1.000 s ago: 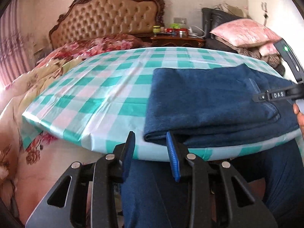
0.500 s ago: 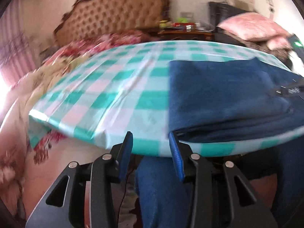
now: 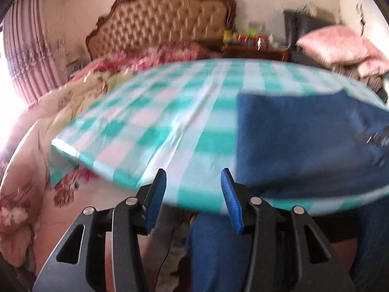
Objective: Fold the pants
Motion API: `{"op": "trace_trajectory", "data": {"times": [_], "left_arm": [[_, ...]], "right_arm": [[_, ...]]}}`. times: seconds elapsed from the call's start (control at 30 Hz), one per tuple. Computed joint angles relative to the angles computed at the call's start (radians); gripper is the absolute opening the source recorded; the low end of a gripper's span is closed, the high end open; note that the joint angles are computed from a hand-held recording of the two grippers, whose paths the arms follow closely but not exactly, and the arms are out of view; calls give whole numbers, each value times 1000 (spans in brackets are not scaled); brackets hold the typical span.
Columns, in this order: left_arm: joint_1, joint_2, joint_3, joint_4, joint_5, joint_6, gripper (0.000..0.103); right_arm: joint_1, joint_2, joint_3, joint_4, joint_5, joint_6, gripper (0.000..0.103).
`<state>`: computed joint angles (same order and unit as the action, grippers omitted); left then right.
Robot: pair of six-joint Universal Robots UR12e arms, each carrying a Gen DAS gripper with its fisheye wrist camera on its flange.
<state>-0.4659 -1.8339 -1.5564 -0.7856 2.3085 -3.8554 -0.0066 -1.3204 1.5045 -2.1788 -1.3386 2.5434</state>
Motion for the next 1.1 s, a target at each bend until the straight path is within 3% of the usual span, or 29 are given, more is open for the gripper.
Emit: {"op": "trace_trajectory", "data": {"times": [0.07, 0.13, 0.17, 0.2, 0.27, 0.3, 0.37, 0.47, 0.5, 0.6, 0.67, 0.7, 0.77, 0.9, 0.97, 1.0, 1.1], "left_arm": [[-1, -18, 20, 89, -28, 66, 46], [8, -41, 40, 196, -114, 142, 41], [15, -53, 54, 210, -163, 168, 35], [20, -63, 67, 198, -199, 185, 33], [29, -80, 83, 158, -232, 199, 32], [33, -82, 86, 125, -236, 180, 32], [46, -78, 87, 24, -222, 90, 35], [54, -46, 63, -40, -165, -28, 38], [51, -35, 60, -53, -125, -47, 38], [43, -14, 55, -41, -91, -71, 38], [38, -9, 65, -44, -91, -86, 38], [35, -11, 76, -58, -93, -96, 38], [30, -15, 93, -51, -113, -92, 38], [14, -32, 146, -90, -104, -42, 42], [14, -40, 164, -111, -106, -13, 43], [17, -43, 172, -127, -108, -9, 43], [37, -50, 191, -163, -147, -9, 43]], "right_arm": [[1, 1, -3, 6, -1, -4, 40], [0, 1, -6, 12, 0, -5, 40], [1, 1, -6, 13, -1, -5, 40], [2, 1, -6, 11, -5, -5, 42], [6, 2, -4, -9, -36, 17, 58], [4, 6, -7, -6, -36, 36, 59], [-5, 11, -18, 23, -17, 57, 60], [-8, 8, -18, 26, -14, 54, 60], [-8, 4, -14, 15, -21, 56, 61], [-15, -11, -7, -31, 5, 76, 64], [-12, -17, -1, -80, 15, 85, 76], [-6, -18, 3, -123, 16, 92, 77], [8, -13, 3, -164, 27, 89, 81], [46, 16, -25, -144, 67, 87, 81], [82, 43, -53, -96, -23, 95, 74], [87, 49, -54, -88, -27, 94, 73], [100, 49, -25, -127, -87, 71, 73]]}}
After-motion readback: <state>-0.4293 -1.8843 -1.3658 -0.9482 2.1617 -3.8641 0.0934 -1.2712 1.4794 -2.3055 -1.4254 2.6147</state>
